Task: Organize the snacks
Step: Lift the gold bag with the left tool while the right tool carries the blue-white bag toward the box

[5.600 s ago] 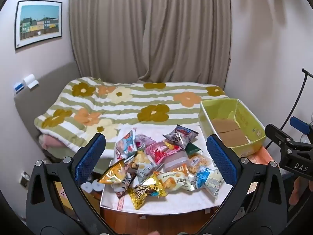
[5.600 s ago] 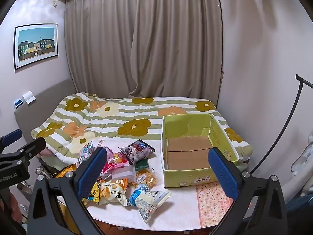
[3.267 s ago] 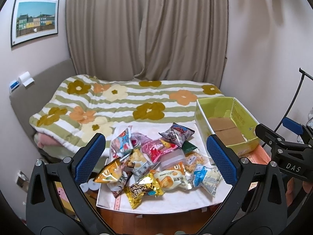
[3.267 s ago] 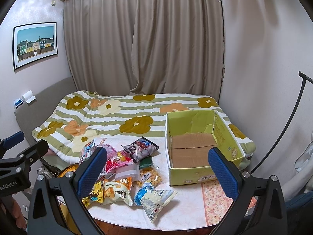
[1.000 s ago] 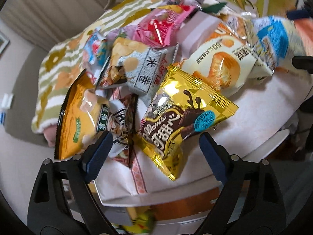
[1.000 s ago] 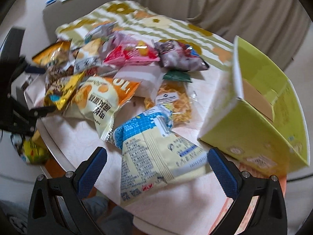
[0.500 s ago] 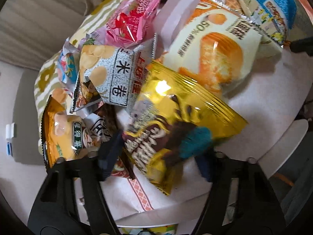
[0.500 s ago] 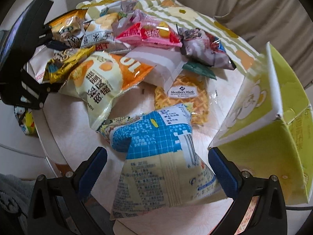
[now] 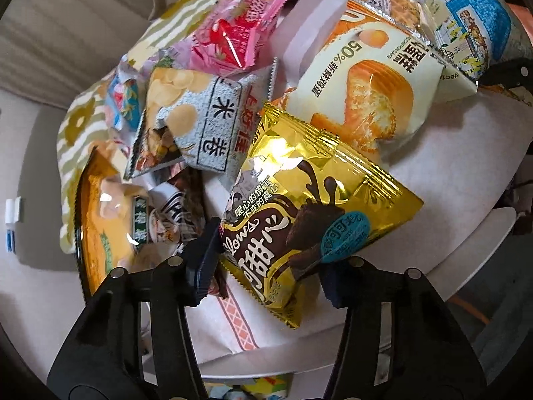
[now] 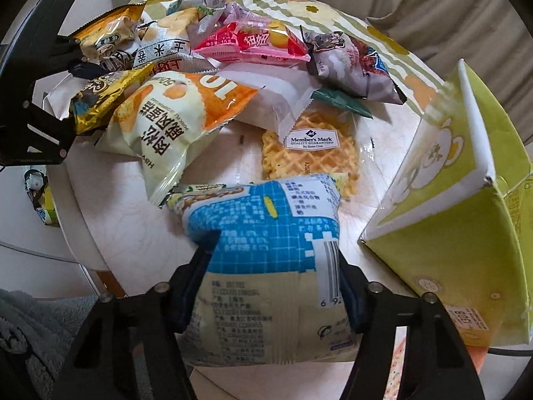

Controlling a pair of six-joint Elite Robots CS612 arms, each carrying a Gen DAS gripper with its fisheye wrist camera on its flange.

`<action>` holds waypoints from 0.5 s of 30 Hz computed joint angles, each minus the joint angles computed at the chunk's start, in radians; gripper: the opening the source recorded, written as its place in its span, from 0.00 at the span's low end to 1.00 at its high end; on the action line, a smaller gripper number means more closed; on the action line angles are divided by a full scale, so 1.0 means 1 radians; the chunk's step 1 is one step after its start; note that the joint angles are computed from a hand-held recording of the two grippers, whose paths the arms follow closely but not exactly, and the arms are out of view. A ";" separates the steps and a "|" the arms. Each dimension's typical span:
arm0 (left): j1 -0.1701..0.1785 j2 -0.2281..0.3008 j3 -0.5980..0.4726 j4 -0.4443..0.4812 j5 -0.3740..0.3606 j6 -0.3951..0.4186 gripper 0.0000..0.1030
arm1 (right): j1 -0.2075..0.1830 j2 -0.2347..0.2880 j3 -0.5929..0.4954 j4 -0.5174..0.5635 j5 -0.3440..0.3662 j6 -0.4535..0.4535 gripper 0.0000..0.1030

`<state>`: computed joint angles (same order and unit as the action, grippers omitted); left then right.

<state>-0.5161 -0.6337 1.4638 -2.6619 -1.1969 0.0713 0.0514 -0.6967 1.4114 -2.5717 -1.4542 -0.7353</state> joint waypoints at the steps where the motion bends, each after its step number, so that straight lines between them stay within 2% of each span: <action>1: 0.001 -0.005 0.007 -0.006 -0.002 -0.006 0.47 | 0.000 -0.007 0.009 -0.005 -0.001 0.006 0.59; 9: 0.001 -0.043 0.058 -0.074 -0.012 -0.030 0.46 | -0.007 -0.053 0.061 -0.054 0.009 0.090 0.58; 15: -0.006 -0.082 0.099 -0.146 -0.003 -0.017 0.46 | -0.012 -0.093 0.092 -0.103 0.029 0.168 0.58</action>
<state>-0.5224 -0.7161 1.5625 -2.8079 -1.1995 0.0548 0.0394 -0.7893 1.5030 -2.6747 -1.4247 -0.5671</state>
